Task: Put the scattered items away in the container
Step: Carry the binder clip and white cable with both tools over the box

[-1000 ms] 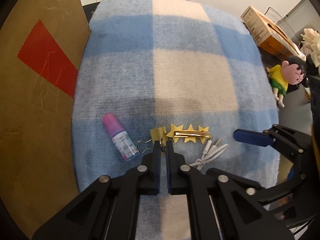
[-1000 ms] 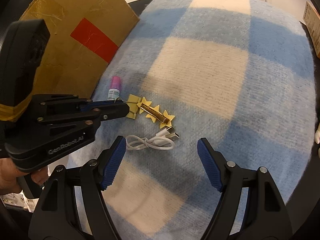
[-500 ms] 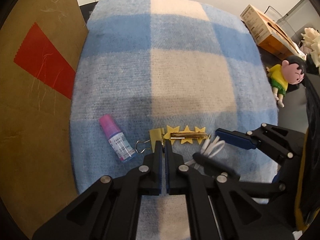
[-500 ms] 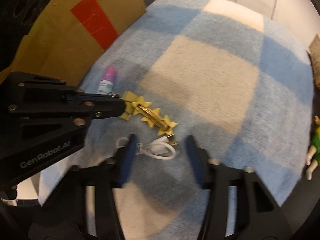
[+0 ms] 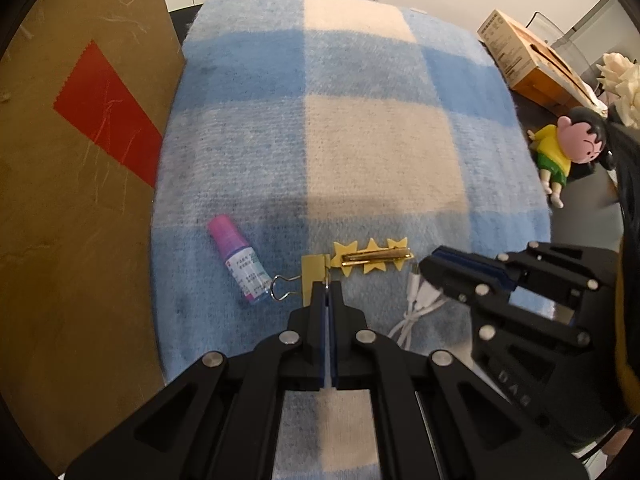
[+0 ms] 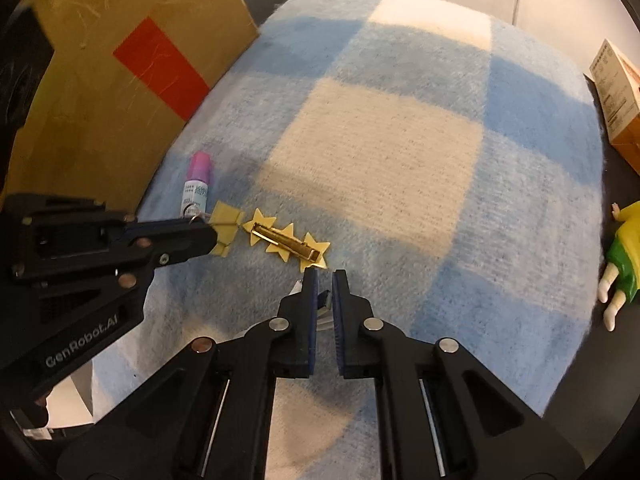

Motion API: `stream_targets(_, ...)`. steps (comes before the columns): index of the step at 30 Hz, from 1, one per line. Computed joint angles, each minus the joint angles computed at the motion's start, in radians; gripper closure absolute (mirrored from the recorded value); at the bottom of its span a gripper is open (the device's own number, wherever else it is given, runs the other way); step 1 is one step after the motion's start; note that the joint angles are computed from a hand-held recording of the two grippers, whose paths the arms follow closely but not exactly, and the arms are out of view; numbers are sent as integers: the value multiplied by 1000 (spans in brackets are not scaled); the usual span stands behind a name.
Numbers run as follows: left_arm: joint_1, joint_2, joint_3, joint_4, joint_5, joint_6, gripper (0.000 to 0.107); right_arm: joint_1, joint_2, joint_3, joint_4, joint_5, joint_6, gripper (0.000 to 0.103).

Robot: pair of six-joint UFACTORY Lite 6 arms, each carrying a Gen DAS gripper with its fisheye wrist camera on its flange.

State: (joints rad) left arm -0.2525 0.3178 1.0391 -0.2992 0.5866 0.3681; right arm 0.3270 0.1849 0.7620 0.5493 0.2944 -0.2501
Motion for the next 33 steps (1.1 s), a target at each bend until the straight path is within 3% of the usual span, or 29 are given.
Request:
stream_targets(14, -13, -197, -104, -11, 71, 1, 106, -8, -142, -26, -201, 66, 236, 98)
stream_targets(16, -11, -247, -134, -14, 91, 5, 106, -20, -255, -96, -213, 103, 254, 99)
stream_targets(27, 54, -466, -230, -30, 215, 35, 106, -27, -505, -165, -277, 248, 389, 99)
stream_targets(33, 117, -547, -210, -46, 298, 55, 106, 2, -625, -131, -375, 366, 536, 99)
